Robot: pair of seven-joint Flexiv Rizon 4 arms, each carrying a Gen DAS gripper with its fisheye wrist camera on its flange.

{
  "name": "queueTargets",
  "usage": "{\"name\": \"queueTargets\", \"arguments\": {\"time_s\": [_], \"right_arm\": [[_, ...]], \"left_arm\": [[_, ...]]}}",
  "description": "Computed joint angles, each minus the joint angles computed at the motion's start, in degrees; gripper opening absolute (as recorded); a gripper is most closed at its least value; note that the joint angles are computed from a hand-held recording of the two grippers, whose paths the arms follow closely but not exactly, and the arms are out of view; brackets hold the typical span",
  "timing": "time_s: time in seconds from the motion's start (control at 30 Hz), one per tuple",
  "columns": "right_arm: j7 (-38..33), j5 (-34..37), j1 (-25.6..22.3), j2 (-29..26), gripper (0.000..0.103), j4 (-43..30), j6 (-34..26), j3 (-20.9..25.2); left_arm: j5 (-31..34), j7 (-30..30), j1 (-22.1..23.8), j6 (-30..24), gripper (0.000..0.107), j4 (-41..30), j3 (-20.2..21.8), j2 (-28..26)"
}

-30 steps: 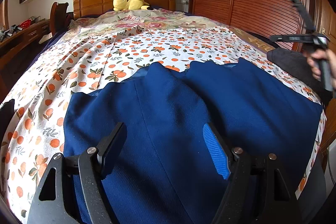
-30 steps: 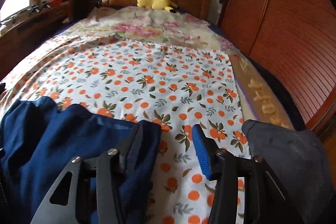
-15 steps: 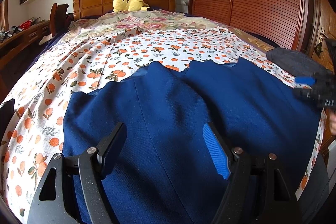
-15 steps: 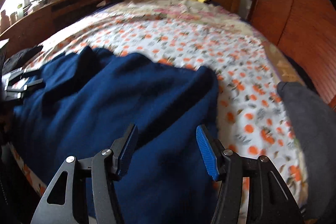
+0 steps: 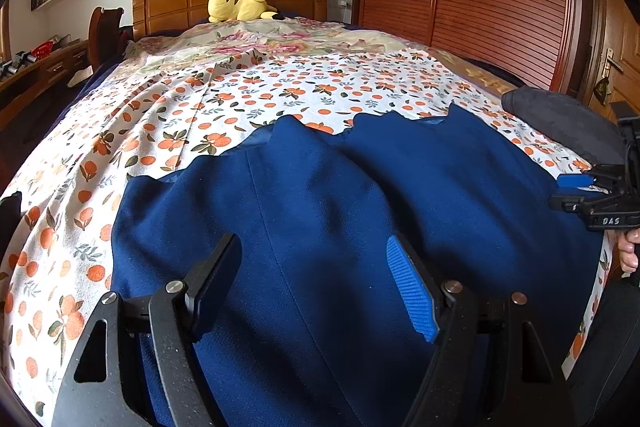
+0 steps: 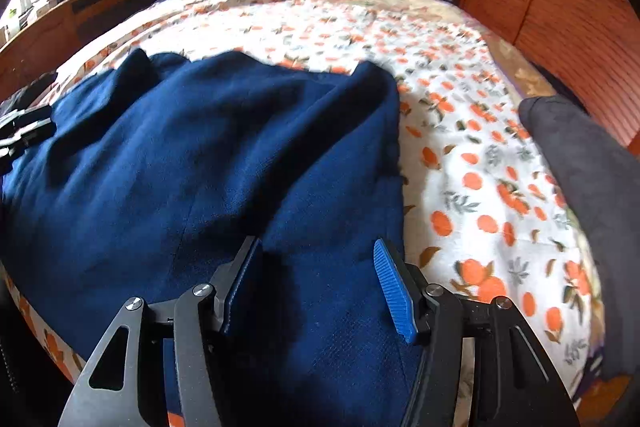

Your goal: Fold large clothes

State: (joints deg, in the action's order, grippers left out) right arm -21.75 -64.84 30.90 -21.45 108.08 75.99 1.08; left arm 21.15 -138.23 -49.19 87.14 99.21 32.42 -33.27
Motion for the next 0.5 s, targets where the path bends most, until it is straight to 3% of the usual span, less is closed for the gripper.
{"name": "queueTargets", "arguments": {"time_s": [0.07,0.27,0.37,0.5], "right_arm": [[5.2,-5.8,1.1,1.0,0.060,1.0,1.5,-1.5],[6.9,-11.1,0.5,-1.5,0.060,-1.5,6.3,-0.3],[0.9,-6.6,-0.1,-4.1,0.060,-3.2,9.4,1.7],[-3.4,-3.3,2.2,-6.9,0.060,-4.6,10.0,-0.1]], "left_arm": [[0.6,-0.5,0.2,0.0,0.076,-0.1,-0.2,0.1],[3.4,-4.0,-1.6,-1.9,0.076,-1.0,1.7,0.2],[6.2,-6.9,-3.2,-4.4,0.076,-2.0,3.2,0.4],[10.2,-10.8,-5.6,-8.5,0.076,-2.4,4.5,2.0]]}}
